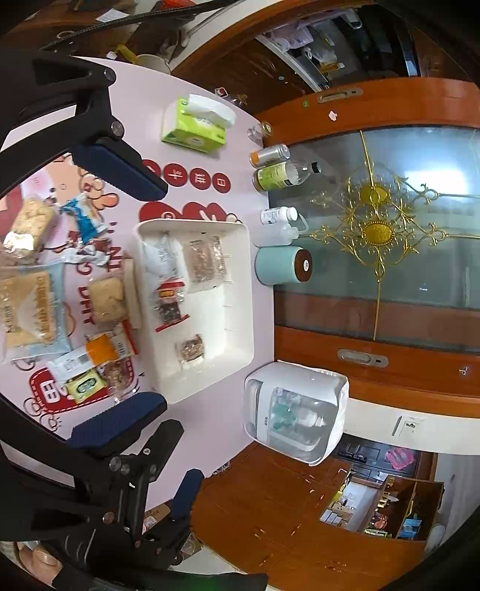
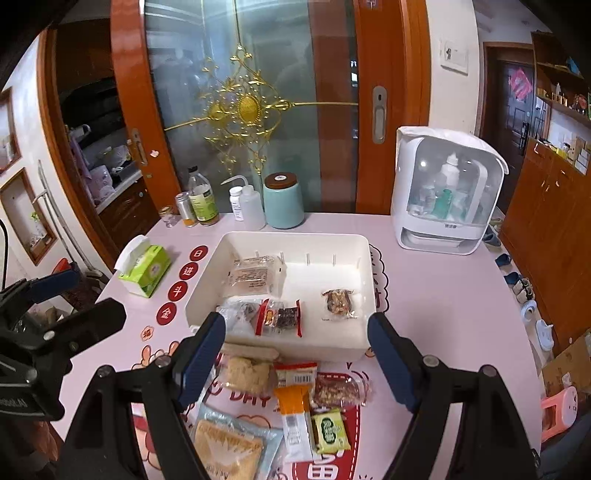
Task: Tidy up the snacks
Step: 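Withdraw both grippers from the tray toward the remaining snacks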
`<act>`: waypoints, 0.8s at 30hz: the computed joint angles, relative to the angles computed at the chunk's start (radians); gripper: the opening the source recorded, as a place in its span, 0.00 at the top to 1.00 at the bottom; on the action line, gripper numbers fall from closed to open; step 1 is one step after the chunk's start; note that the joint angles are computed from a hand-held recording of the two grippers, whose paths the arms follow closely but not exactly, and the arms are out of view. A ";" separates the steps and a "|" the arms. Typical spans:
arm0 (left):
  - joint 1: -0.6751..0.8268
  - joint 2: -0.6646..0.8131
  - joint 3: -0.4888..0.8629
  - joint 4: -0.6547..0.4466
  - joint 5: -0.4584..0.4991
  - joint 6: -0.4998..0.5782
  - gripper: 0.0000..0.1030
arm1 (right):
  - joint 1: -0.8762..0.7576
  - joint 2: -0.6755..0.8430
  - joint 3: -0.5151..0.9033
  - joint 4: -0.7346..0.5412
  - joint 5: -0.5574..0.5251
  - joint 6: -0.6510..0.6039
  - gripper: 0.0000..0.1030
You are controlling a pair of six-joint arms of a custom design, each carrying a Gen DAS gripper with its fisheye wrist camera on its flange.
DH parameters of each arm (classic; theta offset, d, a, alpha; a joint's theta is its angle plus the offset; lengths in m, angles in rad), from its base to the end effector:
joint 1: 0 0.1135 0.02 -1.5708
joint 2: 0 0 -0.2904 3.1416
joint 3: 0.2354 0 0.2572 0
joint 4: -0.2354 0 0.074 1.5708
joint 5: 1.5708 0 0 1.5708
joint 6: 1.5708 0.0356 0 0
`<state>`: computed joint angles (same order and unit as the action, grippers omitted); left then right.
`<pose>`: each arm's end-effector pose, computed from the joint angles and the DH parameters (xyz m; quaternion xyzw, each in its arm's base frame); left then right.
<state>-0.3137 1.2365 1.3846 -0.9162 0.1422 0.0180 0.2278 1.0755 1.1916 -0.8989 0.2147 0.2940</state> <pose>0.2284 -0.0794 0.4082 0.1790 0.9010 -0.1221 0.3758 0.1971 0.0379 0.3808 0.0715 0.9162 0.0029 0.3943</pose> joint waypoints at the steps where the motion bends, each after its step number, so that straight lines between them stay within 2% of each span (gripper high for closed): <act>1: -0.004 -0.029 -0.016 -0.010 -0.005 -0.006 0.00 | 0.013 -0.015 -0.003 -0.010 0.007 0.004 0.22; 9: -0.005 -0.172 -0.073 -0.085 -0.028 -0.034 0.00 | 0.140 -0.122 -0.043 -0.067 0.079 0.042 0.22; 14: 0.061 -0.233 -0.109 -0.132 -0.007 -0.017 0.00 | 0.219 -0.154 -0.073 -0.087 0.115 0.079 0.22; 17: 0.123 -0.259 -0.139 -0.150 0.009 0.025 0.00 | 0.257 -0.163 -0.096 -0.096 0.135 0.106 0.22; 24: 0.369 -0.277 -0.216 -0.182 0.157 0.211 0.00 | 0.345 -0.147 -0.152 -0.140 0.168 0.222 0.22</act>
<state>0.0551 0.9595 1.1687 -1.0977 0.2989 0.2293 0.5724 0.9289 1.0391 -1.0389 0.3829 0.5162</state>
